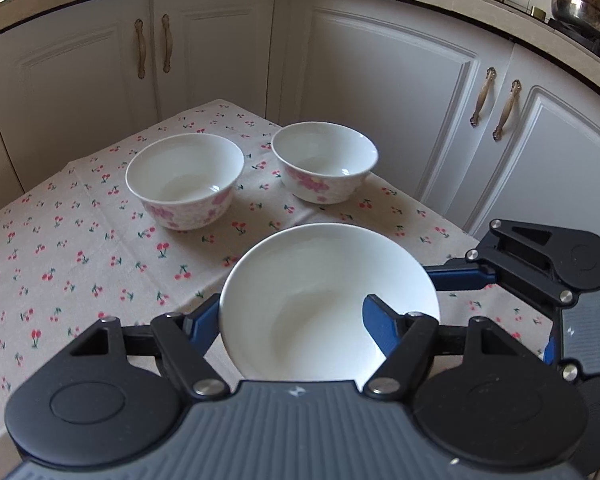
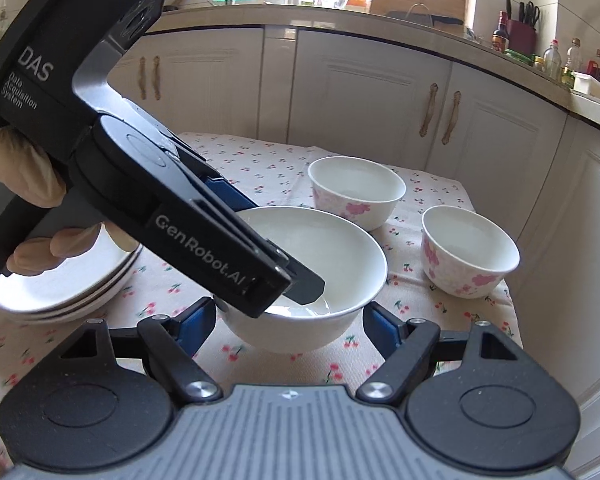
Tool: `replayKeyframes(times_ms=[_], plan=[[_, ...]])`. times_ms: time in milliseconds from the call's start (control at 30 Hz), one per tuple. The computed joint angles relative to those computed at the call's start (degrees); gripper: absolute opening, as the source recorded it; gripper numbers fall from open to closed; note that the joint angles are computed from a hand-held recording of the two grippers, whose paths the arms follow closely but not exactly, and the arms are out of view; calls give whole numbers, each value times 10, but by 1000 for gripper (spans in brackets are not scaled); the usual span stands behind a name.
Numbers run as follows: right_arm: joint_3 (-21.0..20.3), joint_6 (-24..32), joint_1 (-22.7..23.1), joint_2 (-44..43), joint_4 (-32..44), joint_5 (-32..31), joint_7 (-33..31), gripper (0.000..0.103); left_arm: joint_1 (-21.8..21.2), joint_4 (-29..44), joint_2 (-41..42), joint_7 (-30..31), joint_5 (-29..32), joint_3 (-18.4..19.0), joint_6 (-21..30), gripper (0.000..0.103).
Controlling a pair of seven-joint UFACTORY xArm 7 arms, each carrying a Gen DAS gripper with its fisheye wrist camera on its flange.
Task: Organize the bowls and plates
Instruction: 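Carry the white bowl beside the plate stack and open the left tool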
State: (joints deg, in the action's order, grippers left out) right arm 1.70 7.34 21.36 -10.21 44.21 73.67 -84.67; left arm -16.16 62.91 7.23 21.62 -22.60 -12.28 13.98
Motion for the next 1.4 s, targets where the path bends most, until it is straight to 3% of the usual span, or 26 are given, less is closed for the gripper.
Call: replayKeyframes(times_ms=[400, 533, 667, 867, 1400], plan=[[-29, 57, 17, -83, -76, -106, 94, 84, -38, -108, -83, -42, -2, 13, -40, 74], [-40, 61, 30, -99, -97, -135, 119, 84, -51, -127, -95, -38, -19, 20, -46, 74], [-51, 66, 40, -114, -113, -163, 144, 84, -59, -145, -105, -58, 10, 22, -57, 74], [-69, 70, 54, -123, -126, -194, 168, 84, -77, -157, -112, -46, -15, 32, -64, 74], [-95, 76, 75, -120, -127, -197, 169, 84, -80, -163, -111, -52, -5, 35, -67, 76]])
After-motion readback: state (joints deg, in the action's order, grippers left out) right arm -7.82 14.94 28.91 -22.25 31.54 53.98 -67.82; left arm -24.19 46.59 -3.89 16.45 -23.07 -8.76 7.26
